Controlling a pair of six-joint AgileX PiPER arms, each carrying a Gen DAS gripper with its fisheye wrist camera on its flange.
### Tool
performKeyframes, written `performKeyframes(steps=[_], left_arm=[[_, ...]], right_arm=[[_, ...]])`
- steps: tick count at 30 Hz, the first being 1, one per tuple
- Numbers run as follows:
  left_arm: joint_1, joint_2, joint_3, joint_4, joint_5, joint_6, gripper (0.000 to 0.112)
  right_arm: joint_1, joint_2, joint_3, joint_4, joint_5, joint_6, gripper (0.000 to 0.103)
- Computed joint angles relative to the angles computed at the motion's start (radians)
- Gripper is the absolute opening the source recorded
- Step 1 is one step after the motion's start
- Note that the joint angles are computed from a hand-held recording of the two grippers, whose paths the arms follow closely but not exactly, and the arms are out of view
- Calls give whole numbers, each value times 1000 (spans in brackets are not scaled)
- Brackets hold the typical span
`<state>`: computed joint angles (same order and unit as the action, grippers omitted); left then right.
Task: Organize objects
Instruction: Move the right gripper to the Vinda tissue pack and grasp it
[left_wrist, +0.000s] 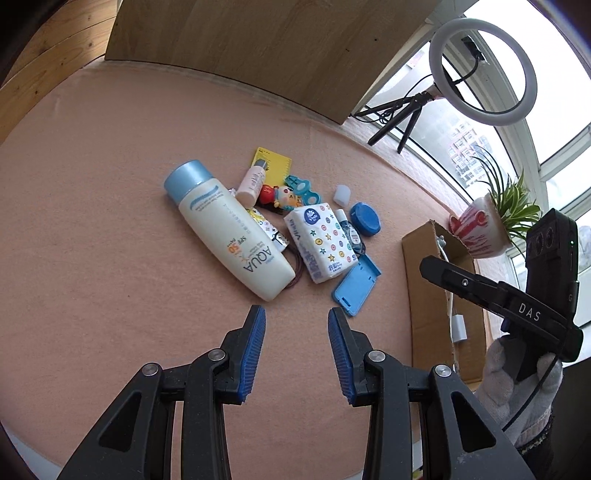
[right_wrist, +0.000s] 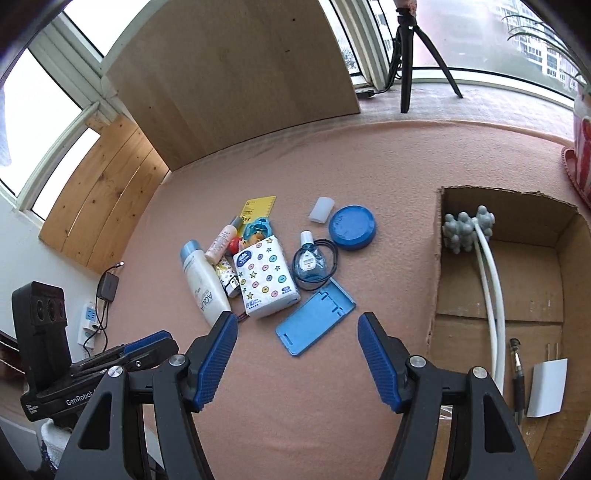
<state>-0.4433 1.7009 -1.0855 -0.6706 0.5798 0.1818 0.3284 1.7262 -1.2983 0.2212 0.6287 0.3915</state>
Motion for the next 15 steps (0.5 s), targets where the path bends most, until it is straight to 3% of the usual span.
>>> performKeyframes(steps=[9, 15], left_arm=[[108, -45, 50, -28, 33, 83, 38], [175, -73, 80, -29, 55, 115, 38]], right_arm=[[-10, 242, -291, 122, 124, -89, 64], [-9, 402, -507, 78, 222, -30, 51]])
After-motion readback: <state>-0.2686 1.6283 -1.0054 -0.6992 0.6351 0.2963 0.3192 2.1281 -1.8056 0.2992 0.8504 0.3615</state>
